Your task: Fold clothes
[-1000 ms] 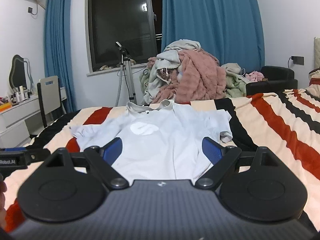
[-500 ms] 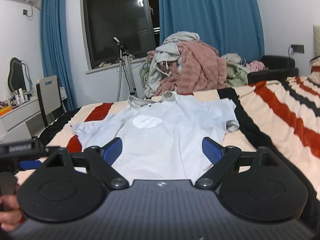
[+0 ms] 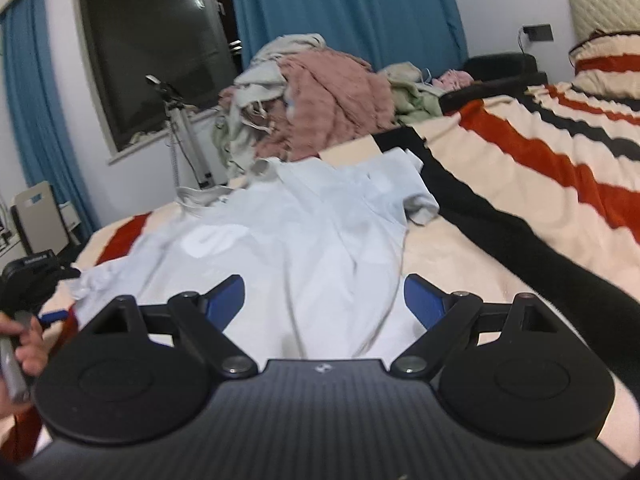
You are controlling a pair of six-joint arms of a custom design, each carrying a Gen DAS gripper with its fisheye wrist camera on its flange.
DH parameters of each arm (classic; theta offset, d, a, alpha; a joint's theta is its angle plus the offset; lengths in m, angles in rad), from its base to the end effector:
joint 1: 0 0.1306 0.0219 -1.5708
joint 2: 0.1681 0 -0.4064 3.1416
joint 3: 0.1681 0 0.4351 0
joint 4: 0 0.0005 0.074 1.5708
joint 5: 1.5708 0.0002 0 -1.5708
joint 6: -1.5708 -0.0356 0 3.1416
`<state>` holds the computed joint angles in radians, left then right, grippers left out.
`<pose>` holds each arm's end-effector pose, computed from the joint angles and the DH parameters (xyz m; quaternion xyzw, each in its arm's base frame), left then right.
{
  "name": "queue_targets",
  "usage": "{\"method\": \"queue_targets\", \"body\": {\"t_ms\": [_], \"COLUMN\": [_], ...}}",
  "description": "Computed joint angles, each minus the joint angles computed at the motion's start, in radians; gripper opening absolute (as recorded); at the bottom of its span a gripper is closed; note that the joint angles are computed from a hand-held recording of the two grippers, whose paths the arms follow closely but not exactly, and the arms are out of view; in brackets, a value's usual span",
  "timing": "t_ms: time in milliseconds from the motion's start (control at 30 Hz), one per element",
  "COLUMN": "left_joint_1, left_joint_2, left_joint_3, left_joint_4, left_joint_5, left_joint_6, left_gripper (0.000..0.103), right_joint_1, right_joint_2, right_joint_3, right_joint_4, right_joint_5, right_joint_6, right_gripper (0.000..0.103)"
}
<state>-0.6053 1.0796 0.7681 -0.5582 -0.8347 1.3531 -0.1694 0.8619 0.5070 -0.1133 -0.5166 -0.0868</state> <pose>0.3190 -0.1893 0.3077 -0.4432 0.7484 -0.0483 0.4911 0.3126 -0.0361 0.2803 -0.0275 0.8339 0.1965 0.5150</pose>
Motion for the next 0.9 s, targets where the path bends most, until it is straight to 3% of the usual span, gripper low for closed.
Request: {"method": "queue_targets", "body": {"t_ms": [67, 133, 167, 300, 367, 433, 533, 600, 700, 767, 833, 900], "left_joint_1": [0.069, 0.133, 0.163, 0.256, 0.292, 0.328, 0.370, 0.381, 0.361, 0.333, 0.290, 0.219], "left_joint_2": [0.017, 0.035, 0.044, 0.083, 0.116, 0.159, 0.204, 0.220, 0.174, 0.117, 0.045, -0.061], "left_joint_3": [0.010, 0.032, 0.049, 0.167, 0.255, 0.345, 0.403, 0.413, 0.347, 0.286, 0.217, 0.114], "left_joint_4": [0.035, 0.053, 0.051, -0.054, -0.151, -0.234, -0.288, -0.303, -0.270, -0.263, -0.254, -0.226], "left_joint_5": [0.063, 0.143, 0.193, 0.266, 0.214, 0.108, 0.054, 0.050, 0.074, 0.105, 0.141, 0.130], "left_joint_6": [-0.075, -0.174, -0.241, -0.434, -0.467, -0.528, -0.548, -0.539, -0.460, -0.393, -0.305, -0.194], "left_gripper": [0.045, 0.011, 0.006, 0.004, 0.004, 0.004, 0.004, 0.012, 0.054, 0.058, 0.068, 0.076], "right_joint_1": [0.021, 0.043, 0.056, 0.102, 0.123, 0.140, 0.153, 0.158, 0.159, 0.159, 0.153, 0.149], "right_joint_2": [0.030, 0.055, 0.063, 0.080, 0.088, 0.095, 0.105, 0.112, 0.114, 0.106, 0.097, 0.084], "right_joint_3": [0.004, 0.007, 0.007, 0.000, -0.002, -0.005, -0.005, -0.001, 0.000, -0.003, -0.004, -0.006], "right_joint_4": [0.030, 0.061, 0.077, 0.144, 0.168, 0.187, 0.202, 0.200, 0.195, 0.196, 0.194, 0.185], "right_joint_5": [0.031, 0.064, 0.083, 0.148, 0.177, 0.200, 0.214, 0.222, 0.219, 0.212, 0.194, 0.181], "right_joint_6": [-0.007, -0.016, -0.023, -0.021, -0.005, 0.009, 0.022, 0.026, 0.020, 0.021, 0.018, 0.014], "right_gripper": [0.088, 0.088, 0.088, 0.088, 0.088, 0.088, 0.088, 0.088, 0.088, 0.088, 0.088, 0.088]}}
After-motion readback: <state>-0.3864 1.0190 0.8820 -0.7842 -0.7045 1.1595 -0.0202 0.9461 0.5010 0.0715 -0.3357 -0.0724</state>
